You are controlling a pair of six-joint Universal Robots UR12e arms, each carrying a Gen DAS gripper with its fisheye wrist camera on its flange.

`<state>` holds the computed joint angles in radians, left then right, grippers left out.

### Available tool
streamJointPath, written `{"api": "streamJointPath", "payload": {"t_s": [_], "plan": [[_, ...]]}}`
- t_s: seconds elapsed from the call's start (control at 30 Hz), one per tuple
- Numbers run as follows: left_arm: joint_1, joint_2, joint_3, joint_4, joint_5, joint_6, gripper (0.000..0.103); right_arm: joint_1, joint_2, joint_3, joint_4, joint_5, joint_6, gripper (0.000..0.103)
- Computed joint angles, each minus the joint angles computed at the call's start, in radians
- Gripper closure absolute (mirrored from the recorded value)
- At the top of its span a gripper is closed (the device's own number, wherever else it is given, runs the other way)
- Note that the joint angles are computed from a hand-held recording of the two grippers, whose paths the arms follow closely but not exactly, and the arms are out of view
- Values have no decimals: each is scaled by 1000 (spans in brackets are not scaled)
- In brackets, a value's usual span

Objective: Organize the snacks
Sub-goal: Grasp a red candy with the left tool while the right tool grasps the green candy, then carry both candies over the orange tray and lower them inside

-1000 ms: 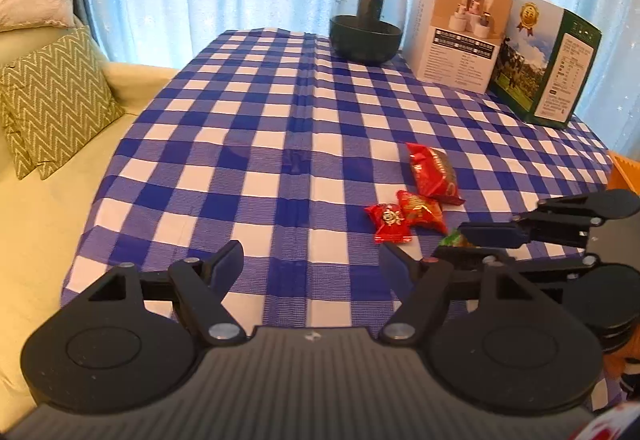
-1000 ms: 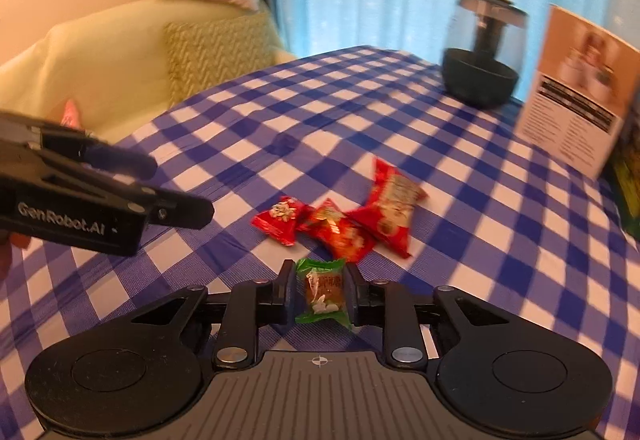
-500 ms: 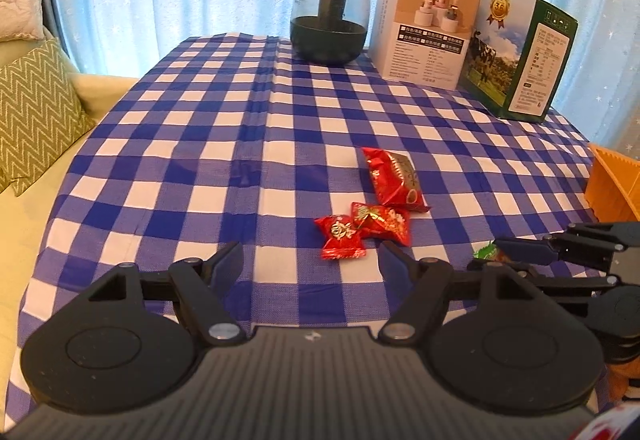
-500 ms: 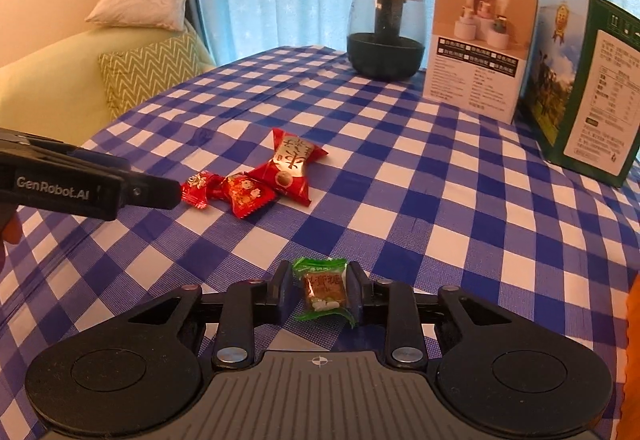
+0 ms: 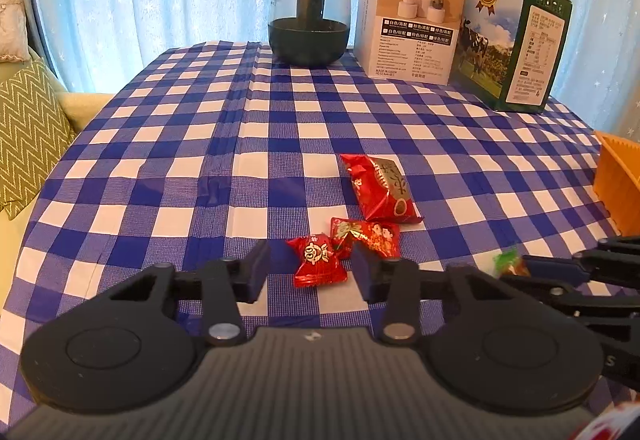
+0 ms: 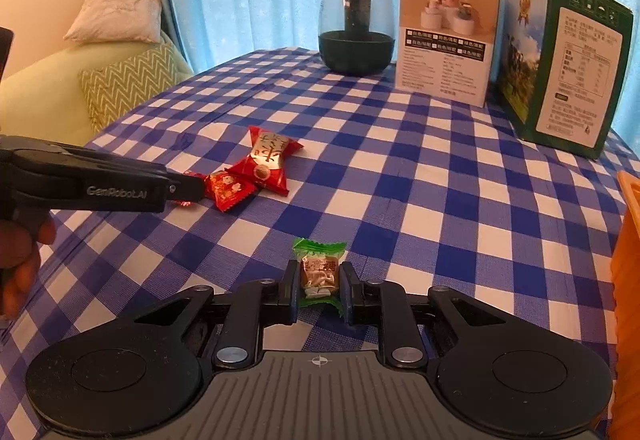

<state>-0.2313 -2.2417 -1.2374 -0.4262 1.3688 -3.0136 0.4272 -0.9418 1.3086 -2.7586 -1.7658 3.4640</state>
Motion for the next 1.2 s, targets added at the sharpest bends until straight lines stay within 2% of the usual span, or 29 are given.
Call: {"api": "streamJointPath", "payload": {"t_s": [0.13,0.3,0.47,0.6,0.73,1.2], "plan": [[-3,-4,7,-19,5,17,79,2,-7,8,5,-9,17,83],[-3,9,0,-50,15,23,86,6,-21,21,15,-15,45,83],[-5,38,-23,-85,29,10,87,13,-47,44,30,-27,76,83],[-8,60,-43,-85,17,6,87,18,-74,66,46,-45,122,83],[-19,88,-73,-68,4,16,87,25,-107,95,48,-68,132,83],[-62,237,-229,-41,-89,-17,87,59,-248,214,74,-185,246,83]]}}
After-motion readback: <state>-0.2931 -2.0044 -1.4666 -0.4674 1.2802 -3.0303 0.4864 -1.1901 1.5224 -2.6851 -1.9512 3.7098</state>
